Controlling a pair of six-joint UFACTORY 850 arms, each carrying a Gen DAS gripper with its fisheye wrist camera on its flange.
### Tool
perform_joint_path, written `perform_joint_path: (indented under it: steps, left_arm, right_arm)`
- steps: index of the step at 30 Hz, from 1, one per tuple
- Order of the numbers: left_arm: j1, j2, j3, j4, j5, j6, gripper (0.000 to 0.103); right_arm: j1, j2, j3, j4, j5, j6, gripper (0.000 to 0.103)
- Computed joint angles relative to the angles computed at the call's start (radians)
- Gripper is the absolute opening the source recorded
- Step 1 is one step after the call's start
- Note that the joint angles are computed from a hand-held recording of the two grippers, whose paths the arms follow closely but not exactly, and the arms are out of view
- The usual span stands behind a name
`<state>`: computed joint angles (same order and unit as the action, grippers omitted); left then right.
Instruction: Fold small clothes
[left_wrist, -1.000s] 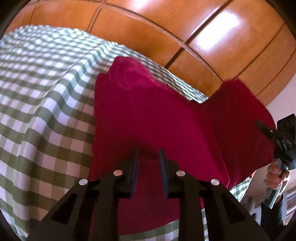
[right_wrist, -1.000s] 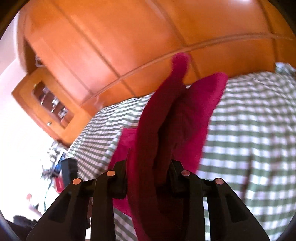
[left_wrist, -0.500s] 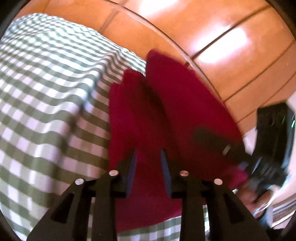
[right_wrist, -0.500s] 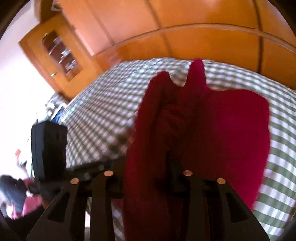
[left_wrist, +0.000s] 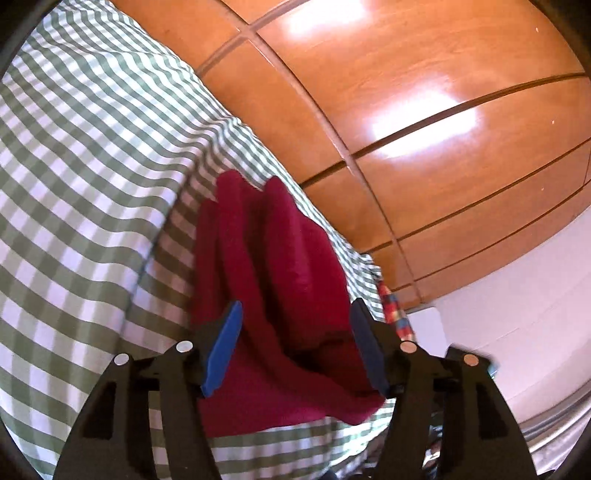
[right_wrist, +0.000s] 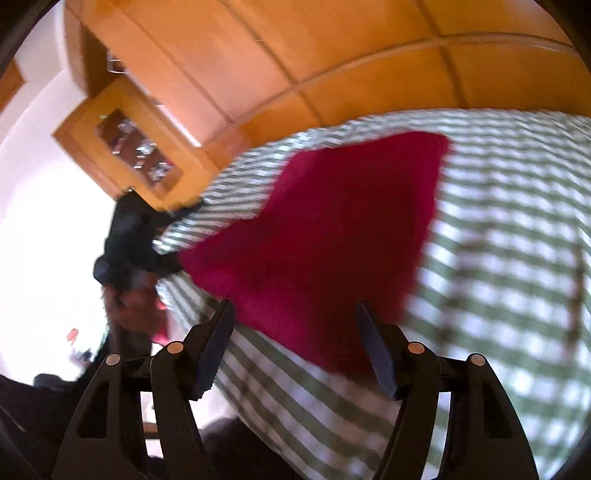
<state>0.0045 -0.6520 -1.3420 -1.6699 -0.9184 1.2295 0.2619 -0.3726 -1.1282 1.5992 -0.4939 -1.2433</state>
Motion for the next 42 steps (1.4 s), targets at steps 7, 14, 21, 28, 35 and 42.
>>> perform_joint_path:
  steps: [7, 14, 21, 28, 35, 42]
  left_arm:
    - [-0.042, -0.026, -0.092, 0.148, 0.037, -0.124, 0.063]
    - [-0.079, -0.109, -0.232, 0.301, 0.042, -0.280, 0.060]
    - [-0.087, -0.031, -0.159, 0.241, 0.148, -0.165, 0.014]
    - [-0.088, -0.024, -0.078, 0.380, 0.320, -0.234, 0.013]
    - [-0.089, 0.005, -0.047, 0.316, 0.339, -0.178, 0.015]
    - [-0.102, 0.033, -0.008, 0.276, 0.395, -0.105, 0.015]
  right_arm:
    - [0.047, 0.044, 0.090, -0.081, 0.181, 0.047, 0.063]
    - [0.094, -0.038, 0.015, -0.109, 0.253, 0.127, 0.050]
    - [0.122, -0.007, 0.042, -0.013, 0.314, 0.022, 0.020]
    - [0.126, -0.041, 0.025, -0.222, 0.312, 0.199, 0.019]
    - [0.092, 0.003, 0.028, -0.588, 0.225, 0.449, 0.035]
    - [0.047, 0.048, 0.010, -0.543, 0.275, 0.421, 0.049]
